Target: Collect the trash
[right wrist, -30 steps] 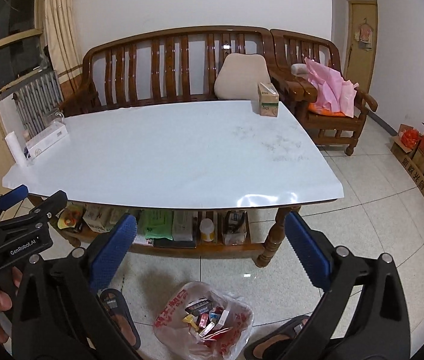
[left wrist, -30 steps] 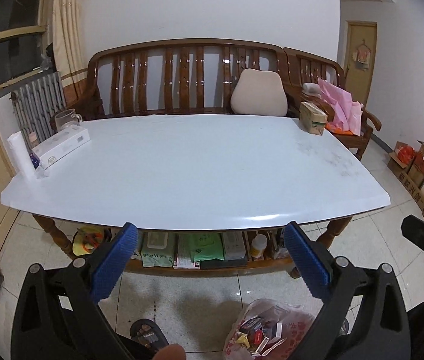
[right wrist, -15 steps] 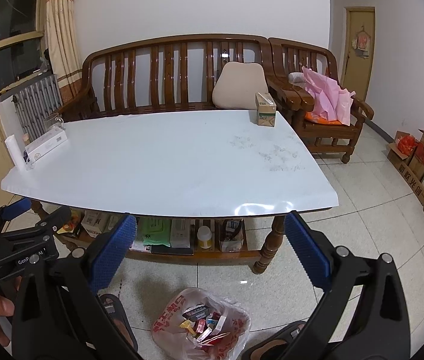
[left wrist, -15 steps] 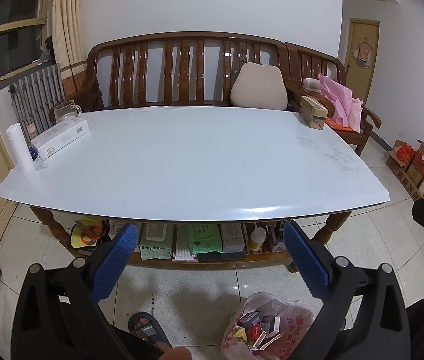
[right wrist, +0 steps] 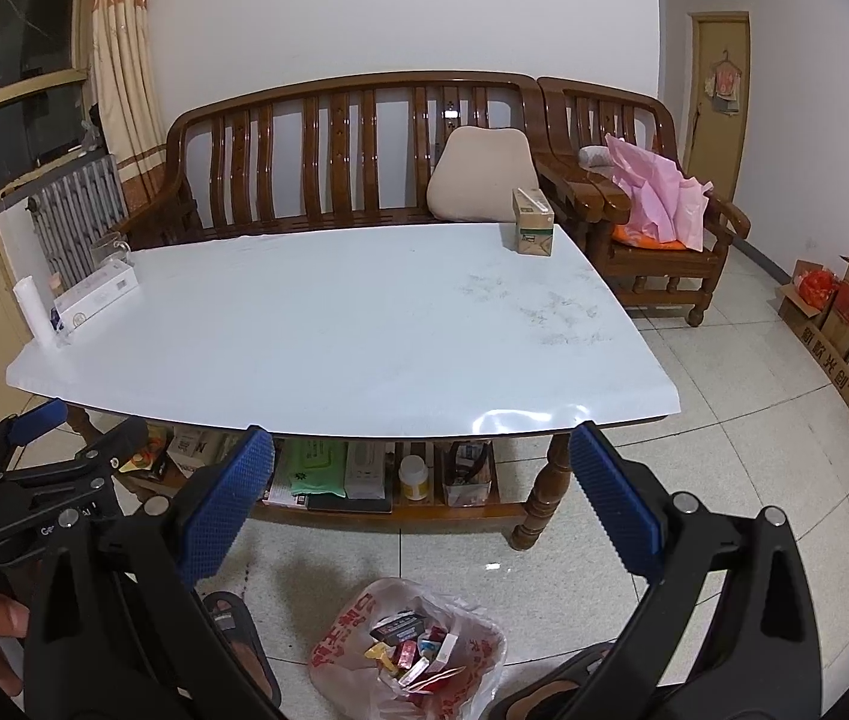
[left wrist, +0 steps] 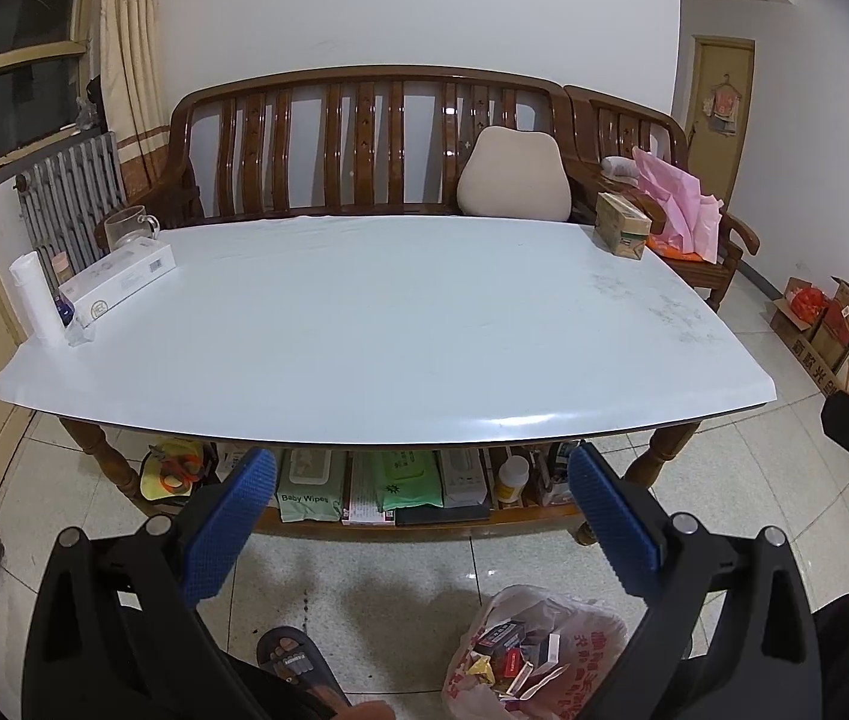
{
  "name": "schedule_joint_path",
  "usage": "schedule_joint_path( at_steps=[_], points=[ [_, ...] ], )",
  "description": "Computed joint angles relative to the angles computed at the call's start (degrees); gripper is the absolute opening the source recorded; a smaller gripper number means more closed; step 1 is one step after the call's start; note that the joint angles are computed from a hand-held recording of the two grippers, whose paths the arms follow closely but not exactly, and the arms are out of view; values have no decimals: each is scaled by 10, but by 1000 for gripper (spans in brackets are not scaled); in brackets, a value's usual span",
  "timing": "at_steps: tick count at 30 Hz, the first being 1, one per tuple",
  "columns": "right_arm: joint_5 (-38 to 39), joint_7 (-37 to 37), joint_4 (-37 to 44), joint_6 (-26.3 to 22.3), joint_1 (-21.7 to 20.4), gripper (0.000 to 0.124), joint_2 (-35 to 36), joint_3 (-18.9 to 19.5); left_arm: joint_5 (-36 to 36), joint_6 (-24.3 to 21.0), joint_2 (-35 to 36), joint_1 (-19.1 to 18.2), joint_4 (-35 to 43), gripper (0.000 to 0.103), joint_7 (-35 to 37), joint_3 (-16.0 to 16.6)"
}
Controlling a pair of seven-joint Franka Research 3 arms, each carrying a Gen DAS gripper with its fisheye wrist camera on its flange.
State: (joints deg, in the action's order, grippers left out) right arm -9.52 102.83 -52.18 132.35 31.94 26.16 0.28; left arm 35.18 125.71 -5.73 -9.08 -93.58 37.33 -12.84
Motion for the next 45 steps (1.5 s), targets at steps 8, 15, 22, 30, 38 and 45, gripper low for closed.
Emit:
schedule_joint_path(
  at_steps=[8, 15, 22, 30, 38, 45],
  points=[
    [-3, 6, -11, 8, 0, 96, -7, -1, -1, 4, 0, 0, -1, 95, 5, 0],
    [-1, 7, -15, 10, -1, 96, -10, 1, -2, 10, -4, 0, -4, 95, 10, 0],
    [-2, 5, -19, 11, -2, 96, -12, 2, -1, 16, -10, 2, -11, 95, 8, 0],
    [-1, 7, -21, 11, -2, 96, -13, 3, -18, 18, -12, 5, -15, 95, 16, 3],
    [3, 5, -8, 4, -3, 96, -4, 2, -31, 20, -14, 8, -18, 95, 20, 4],
    [4, 6, -1, 2, -3, 96, 2, 0, -38, 26, -12, 7, -19, 95, 29, 4]
  ],
)
